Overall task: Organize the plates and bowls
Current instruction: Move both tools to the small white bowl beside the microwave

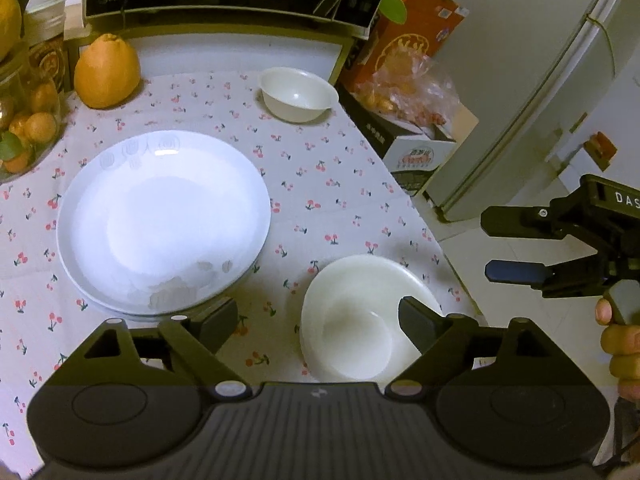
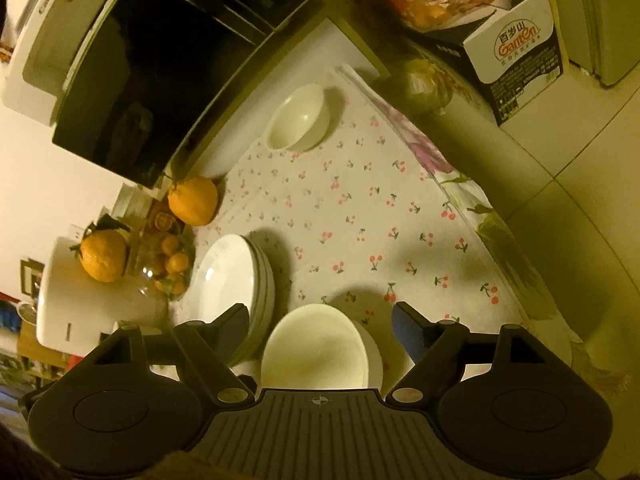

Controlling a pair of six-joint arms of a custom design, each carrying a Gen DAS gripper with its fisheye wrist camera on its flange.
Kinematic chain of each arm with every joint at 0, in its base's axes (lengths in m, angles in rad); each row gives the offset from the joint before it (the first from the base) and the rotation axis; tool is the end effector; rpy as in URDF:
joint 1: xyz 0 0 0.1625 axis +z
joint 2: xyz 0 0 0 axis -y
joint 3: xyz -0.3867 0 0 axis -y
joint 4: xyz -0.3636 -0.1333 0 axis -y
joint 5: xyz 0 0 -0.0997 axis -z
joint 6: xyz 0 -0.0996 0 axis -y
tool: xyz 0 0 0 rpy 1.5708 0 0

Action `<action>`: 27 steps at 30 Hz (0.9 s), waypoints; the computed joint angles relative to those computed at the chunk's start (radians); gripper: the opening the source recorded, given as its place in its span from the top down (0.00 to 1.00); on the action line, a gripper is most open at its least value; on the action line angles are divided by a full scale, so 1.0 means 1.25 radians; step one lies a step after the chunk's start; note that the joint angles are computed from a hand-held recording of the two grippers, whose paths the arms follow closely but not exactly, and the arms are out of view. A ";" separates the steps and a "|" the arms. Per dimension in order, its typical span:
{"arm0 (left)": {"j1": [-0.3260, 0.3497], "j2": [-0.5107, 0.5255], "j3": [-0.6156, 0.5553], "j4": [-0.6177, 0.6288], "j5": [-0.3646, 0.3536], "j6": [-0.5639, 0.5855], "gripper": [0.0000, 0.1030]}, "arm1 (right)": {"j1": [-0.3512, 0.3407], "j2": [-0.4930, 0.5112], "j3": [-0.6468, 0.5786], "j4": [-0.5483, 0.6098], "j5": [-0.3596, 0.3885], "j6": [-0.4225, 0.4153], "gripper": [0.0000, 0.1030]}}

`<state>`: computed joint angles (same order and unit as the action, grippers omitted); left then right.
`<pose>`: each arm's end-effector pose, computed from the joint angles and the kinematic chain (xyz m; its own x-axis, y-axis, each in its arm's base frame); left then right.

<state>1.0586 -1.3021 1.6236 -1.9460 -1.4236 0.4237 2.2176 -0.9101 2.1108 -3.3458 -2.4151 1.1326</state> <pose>-0.1418 -0.5541 0.3274 -0.5883 0.7935 -0.1556 0.8022 0.5970 0.0113 0.3413 -0.3543 0.1275 -0.7869 0.5743 -0.2256 0.4869 0.3533 -0.7988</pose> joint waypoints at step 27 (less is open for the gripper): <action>-0.044 0.222 -0.231 -0.034 0.068 -0.048 0.02 | -0.179 -0.008 -0.080 -0.122 0.160 -0.138 0.17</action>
